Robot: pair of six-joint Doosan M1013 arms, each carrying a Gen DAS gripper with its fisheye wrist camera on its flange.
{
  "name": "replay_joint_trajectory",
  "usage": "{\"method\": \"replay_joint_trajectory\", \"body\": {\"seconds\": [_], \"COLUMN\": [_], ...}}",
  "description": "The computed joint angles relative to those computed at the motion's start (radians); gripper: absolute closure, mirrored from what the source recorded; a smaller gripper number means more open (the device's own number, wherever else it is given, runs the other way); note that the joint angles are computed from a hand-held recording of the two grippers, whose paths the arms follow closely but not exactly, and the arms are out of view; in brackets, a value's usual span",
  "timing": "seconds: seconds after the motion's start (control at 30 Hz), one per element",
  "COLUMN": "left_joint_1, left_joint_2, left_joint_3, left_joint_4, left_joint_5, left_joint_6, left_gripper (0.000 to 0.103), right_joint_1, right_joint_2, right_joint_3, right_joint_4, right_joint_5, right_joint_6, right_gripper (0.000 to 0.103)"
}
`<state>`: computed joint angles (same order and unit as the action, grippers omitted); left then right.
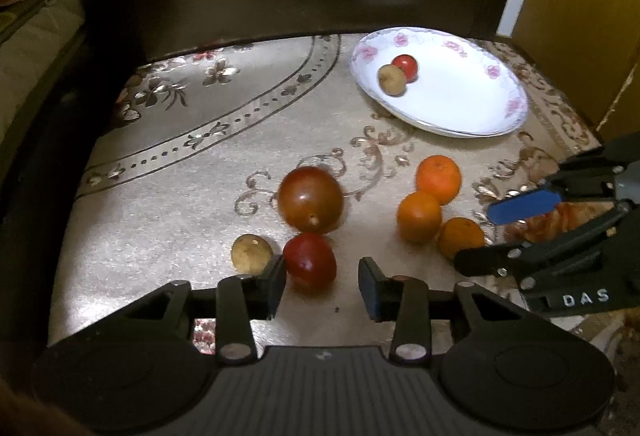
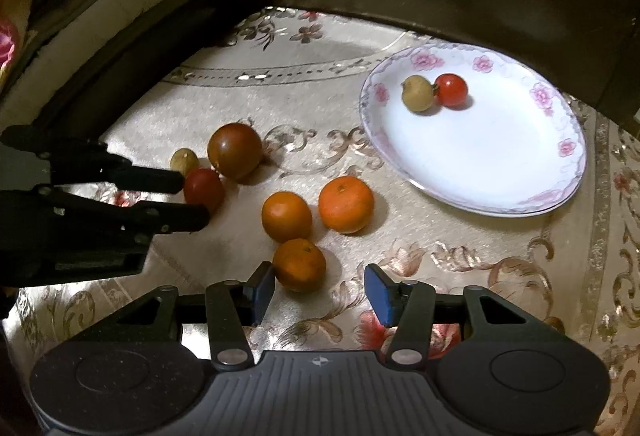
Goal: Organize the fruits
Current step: 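Grasp the other red cherry tomato with the left tool while the right tool grasps an orange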
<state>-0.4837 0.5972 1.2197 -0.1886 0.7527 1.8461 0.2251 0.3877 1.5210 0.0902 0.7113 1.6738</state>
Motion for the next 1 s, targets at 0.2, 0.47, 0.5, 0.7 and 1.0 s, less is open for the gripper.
{"method": "replay_joint_trajectory", "body": {"seconds": [0.2,0.47,0.5,0.7,1.0], "left_joint_1": [-0.004,-0.003,-0.001,-0.005,-0.014], "left_joint_2": [0.011,0.012,0.012,0.003,0.006], "left_joint_3": [-0.01,-0.01,-0.011,-0.001,0.004], "left_joint_4": [0.016,-0.02,-0.038,-0.092,-0.069], "left_joint_5": [-0.013,-0.001,0.008,0.037,0.03], "left_joint_6": [-0.031,0.005,0.021,0.098,0.113], "left_gripper": [0.057,0.068,0.068,0.068,0.066], "right_joint_1": [0.004,0.006,0.006,0.002,0.006], "right_joint_2": [0.006,0.005,0.005,-0.001,0.005], "right_joint_3": [0.0,-0.002,-0.003,-0.002,-0.002], "right_joint_4": [-0.019,-0.043,-0.045,-0.033,-0.057], "right_joint_5": [-0.005,0.004,0.007,0.011,0.015], "right_joint_6": [0.021,0.028,0.03,0.021,0.037], "right_gripper": [0.064,0.079,0.08,0.08,0.078]}}
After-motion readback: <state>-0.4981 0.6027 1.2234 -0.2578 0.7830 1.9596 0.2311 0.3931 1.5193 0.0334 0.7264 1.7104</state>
